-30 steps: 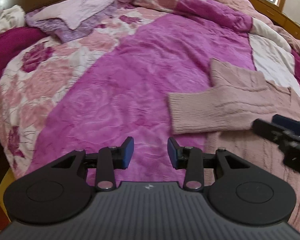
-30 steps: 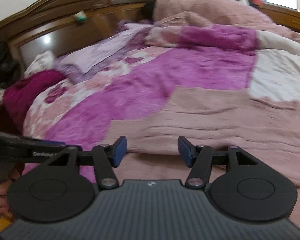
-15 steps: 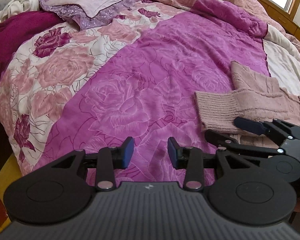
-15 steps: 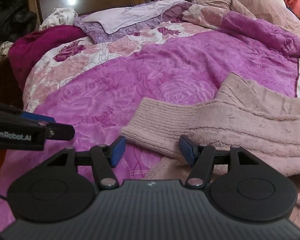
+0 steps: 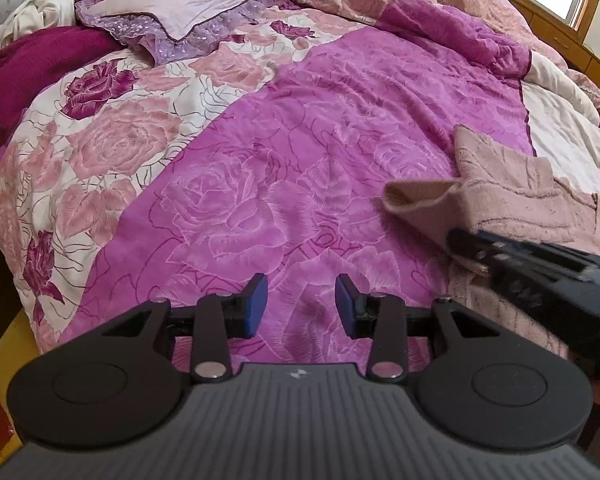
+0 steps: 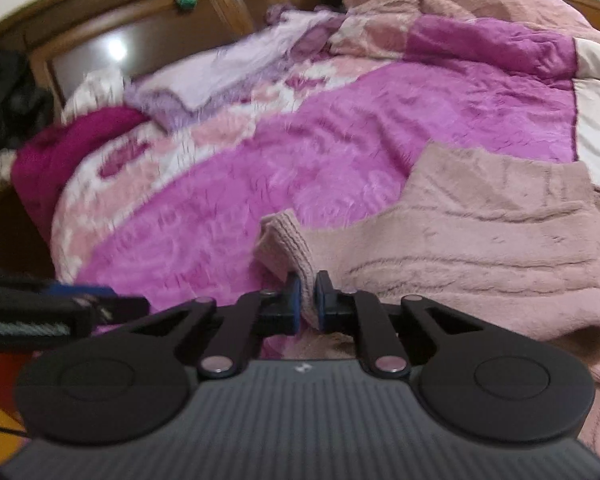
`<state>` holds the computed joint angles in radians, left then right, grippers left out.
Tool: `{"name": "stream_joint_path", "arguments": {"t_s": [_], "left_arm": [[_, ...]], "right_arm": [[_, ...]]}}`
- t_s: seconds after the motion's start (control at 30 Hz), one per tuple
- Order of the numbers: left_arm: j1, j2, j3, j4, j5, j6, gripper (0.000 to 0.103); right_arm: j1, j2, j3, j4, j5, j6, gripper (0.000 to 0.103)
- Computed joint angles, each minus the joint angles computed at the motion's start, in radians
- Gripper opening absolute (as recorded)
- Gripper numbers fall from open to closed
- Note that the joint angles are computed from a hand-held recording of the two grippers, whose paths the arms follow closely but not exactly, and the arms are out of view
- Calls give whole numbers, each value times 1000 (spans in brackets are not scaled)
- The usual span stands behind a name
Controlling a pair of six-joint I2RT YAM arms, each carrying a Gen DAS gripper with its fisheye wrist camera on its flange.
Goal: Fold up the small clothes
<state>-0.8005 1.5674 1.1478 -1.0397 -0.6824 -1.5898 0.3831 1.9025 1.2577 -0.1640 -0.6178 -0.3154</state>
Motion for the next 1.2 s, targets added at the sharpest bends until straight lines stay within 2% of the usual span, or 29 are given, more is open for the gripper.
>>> {"name": "stream_joint_path", "arguments": {"t_s": [0.2,0.43,0.73,1.2], "left_arm": [[-1,29,43,0,-11,32,45],[-11,76,121,-9,-30,78,45],[-8,133,219,1,-46,147,45],[25,277,417,74,-50,322,45]], "right_arm": [[-66,-73,-29,46,-87,101,11],[-159,-92,19,79,-171,260,11],[-280,-86,59,179,-205,406,11],[-445,18,155,244,-183,511,11]]}}
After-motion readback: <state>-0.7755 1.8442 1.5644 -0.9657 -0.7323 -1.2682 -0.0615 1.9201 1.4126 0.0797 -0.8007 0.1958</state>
